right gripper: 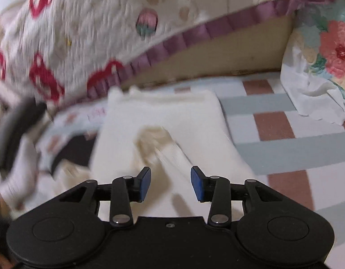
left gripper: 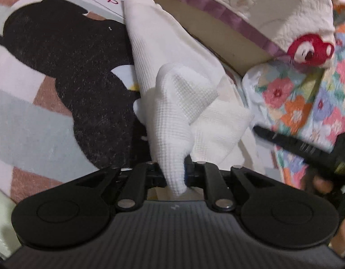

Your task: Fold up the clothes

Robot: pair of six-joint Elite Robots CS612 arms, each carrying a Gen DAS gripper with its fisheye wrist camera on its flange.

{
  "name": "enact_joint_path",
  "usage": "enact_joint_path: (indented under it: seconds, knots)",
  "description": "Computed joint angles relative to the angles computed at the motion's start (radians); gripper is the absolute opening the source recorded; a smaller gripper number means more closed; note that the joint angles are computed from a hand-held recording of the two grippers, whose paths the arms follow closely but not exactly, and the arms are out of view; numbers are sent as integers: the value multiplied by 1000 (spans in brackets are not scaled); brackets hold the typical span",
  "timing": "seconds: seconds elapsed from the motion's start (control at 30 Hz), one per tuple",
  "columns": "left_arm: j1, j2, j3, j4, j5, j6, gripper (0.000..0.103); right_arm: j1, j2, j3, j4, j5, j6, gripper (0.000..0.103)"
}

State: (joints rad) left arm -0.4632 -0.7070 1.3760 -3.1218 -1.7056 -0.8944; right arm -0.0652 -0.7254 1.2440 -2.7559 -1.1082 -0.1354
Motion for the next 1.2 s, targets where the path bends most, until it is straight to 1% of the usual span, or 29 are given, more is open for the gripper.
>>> enact_joint_path:
  seconds: [0.1,0.13,0.17,0.2,0.23,0.27,0.3,0.33,0.37,0.4,0.43,0.47,0.5,0.57,0.6,0.67,0.73,0.8,0.87,0.9,1.0,1.03,1.07,1.1,1.13,1.17,1.2]
  knots:
    - [12,17,-8,-53,-43,-5,19,-12,20,-39,95,56,-114,45]
    - [16,22,-16,-60,-50,4,27,-15,31,-60,138,79,-152,45]
    - [20,29,-26,-67,-61,11,43,-17,46,-88,187,95,-188,45]
    - [26,40,-42,-71,-77,17,50,-17,60,-115,231,97,-218,46]
    - [30,48,-57,-69,-84,31,48,-14,74,-140,270,90,-246,47]
    - [32,52,-68,-61,-87,57,9,-14,89,-167,308,84,-269,47]
    - [32,46,-73,-37,-73,118,7,-15,100,-182,322,94,-272,50]
    - [31,40,-72,-38,-52,152,7,-18,106,-183,308,115,-258,52]
    - [32,30,-57,-80,-19,145,7,-21,113,-184,294,136,-244,55]
    - [33,22,-42,-122,13,121,7,-22,118,-185,279,152,-228,58]
    - [35,15,-28,-144,34,72,7,-22,119,-182,264,156,-213,60]
    - [34,9,-12,-143,63,33,7,-22,120,-179,252,158,-207,64]
    - [32,3,-1,-124,91,6,7,-21,120,-175,241,160,-208,66]
    - [21,-6,1,-6,146,26,8,-20,120,-171,234,167,-221,67]
    - [16,-5,-2,25,160,35,8,-22,121,-172,237,176,-225,67]
    - [10,-3,-7,26,166,34,8,-26,123,-176,246,193,-225,67]
    - [5,-2,-10,-1,170,30,8,-28,121,-182,287,206,-242,67]
    - [4,-4,-11,-18,166,25,8,-31,119,-193,359,223,-298,67]
    - [6,-8,-11,-2,165,23,9,-29,115,-194,374,213,-353,67]
    - [7,-9,-10,8,166,22,9,-27,118,-198,366,206,-370,67]
    - [10,-12,-7,19,155,19,12,-23,135,-208,278,194,-358,67]
    - [11,-12,-7,21,150,19,19,-23,147,-225,291,212,-357,68]
    - [13,-10,-9,24,145,18,30,-23,159,-245,314,236,-356,71]
    - [15,-7,-14,25,136,16,34,-23,170,-262,330,263,-350,73]
    - [17,-2,-20,25,123,16,37,-24,180,-280,356,291,-345,73]
    - [19,2,-27,26,111,15,36,-25,187,-302,414,323,-357,67]
    - [20,6,-33,26,98,19,31,-25,191,-321,483,346,-394,26]
